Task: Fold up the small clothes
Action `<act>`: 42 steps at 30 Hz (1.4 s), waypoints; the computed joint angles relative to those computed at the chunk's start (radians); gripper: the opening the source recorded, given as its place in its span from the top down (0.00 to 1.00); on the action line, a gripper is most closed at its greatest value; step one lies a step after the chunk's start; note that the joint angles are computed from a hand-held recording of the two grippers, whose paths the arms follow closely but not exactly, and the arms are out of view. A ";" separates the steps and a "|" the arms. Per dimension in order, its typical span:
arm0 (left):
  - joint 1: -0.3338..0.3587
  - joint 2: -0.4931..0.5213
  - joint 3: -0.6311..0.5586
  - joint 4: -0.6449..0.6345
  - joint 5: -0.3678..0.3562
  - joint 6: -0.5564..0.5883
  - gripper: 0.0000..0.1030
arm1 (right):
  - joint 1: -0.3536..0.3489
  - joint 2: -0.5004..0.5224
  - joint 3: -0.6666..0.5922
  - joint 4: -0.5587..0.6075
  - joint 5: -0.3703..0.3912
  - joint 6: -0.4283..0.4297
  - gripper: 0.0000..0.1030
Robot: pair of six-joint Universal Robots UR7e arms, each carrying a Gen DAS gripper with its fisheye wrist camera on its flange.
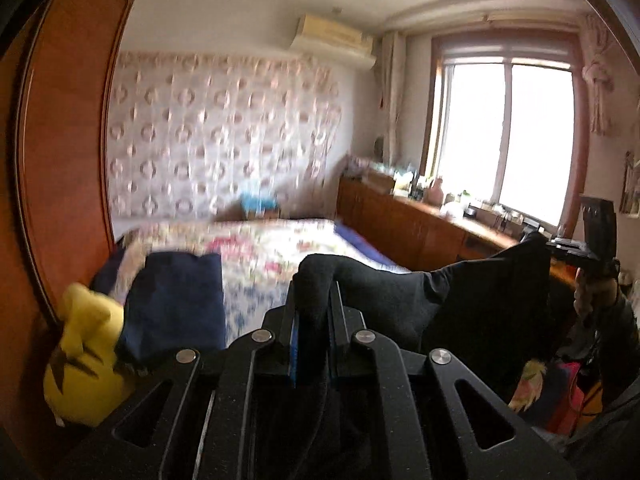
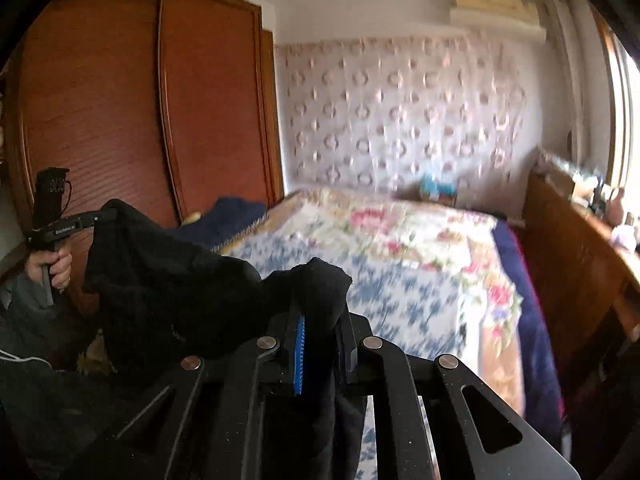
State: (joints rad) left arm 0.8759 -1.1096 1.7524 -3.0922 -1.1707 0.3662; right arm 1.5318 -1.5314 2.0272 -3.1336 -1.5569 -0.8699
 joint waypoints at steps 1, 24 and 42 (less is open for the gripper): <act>-0.003 -0.011 -0.010 0.014 -0.036 0.005 0.89 | 0.010 -0.013 0.001 0.001 0.001 0.000 0.89; -0.095 0.003 -0.156 -0.146 -0.040 0.249 0.89 | 0.211 -0.071 0.070 -0.325 -0.088 -0.146 0.89; 0.070 0.419 -0.618 0.146 0.028 0.173 0.89 | 0.066 0.249 -0.149 -0.262 -0.216 -0.031 0.89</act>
State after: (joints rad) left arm 0.9458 -0.6906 1.1343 -2.9462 -1.1423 0.5395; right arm 1.5981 -1.2826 1.8787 -3.3956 -1.7730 -0.9008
